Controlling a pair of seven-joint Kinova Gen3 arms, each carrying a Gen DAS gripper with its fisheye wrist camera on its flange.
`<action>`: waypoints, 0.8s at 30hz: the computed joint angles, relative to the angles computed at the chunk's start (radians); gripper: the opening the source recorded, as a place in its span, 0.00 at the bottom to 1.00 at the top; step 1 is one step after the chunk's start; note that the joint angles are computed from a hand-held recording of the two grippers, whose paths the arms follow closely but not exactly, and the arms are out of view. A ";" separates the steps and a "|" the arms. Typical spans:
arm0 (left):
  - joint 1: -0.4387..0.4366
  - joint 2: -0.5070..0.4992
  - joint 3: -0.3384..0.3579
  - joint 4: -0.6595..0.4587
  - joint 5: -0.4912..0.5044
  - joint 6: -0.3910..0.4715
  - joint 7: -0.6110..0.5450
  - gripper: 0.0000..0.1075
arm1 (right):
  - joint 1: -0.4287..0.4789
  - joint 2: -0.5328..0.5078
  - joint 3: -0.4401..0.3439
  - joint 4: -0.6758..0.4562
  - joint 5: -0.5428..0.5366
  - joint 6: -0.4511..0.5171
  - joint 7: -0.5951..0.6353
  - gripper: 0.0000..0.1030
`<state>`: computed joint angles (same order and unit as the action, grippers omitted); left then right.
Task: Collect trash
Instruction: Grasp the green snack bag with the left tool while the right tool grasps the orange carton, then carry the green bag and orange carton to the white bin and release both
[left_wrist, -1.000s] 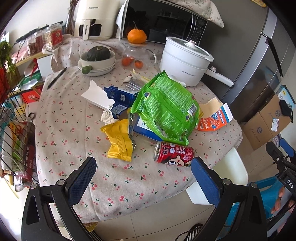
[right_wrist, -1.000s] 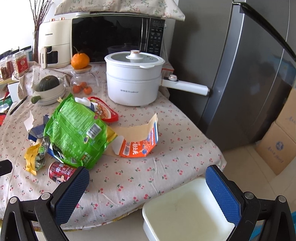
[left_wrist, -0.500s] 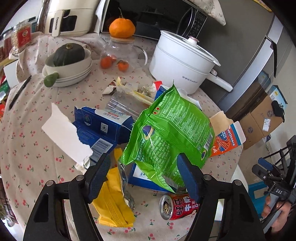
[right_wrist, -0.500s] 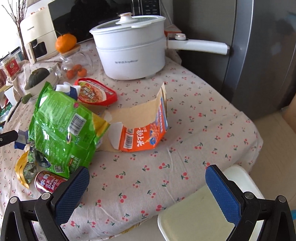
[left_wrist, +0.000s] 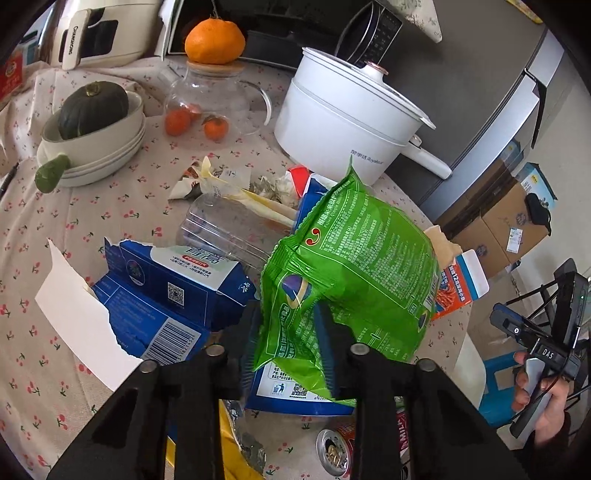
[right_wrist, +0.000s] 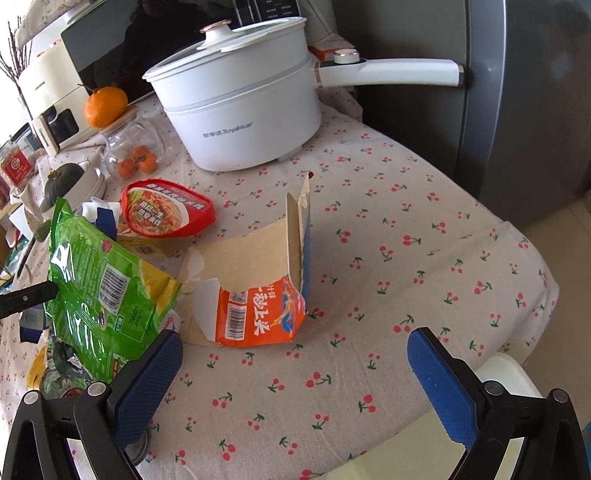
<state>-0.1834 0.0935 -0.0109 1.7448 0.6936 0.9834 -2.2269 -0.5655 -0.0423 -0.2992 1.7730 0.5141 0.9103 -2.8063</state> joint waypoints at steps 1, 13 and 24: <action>-0.004 -0.003 -0.002 0.004 0.012 0.000 -0.005 0.07 | 0.004 -0.003 0.005 0.005 -0.008 -0.011 -0.004 0.98; 0.032 -0.110 -0.024 0.084 0.119 -0.089 -0.039 0.00 | 0.040 -0.021 0.003 0.040 0.005 -0.066 -0.092 0.90; 0.069 -0.270 -0.093 0.108 0.154 -0.104 0.005 0.00 | 0.063 0.031 0.043 0.072 0.007 -0.179 -0.094 0.44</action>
<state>-0.1148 -0.1768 -0.1042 1.8533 0.8476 0.8798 -2.2222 -0.5030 -0.0117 -0.2562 1.8450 0.5213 0.7311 -2.9006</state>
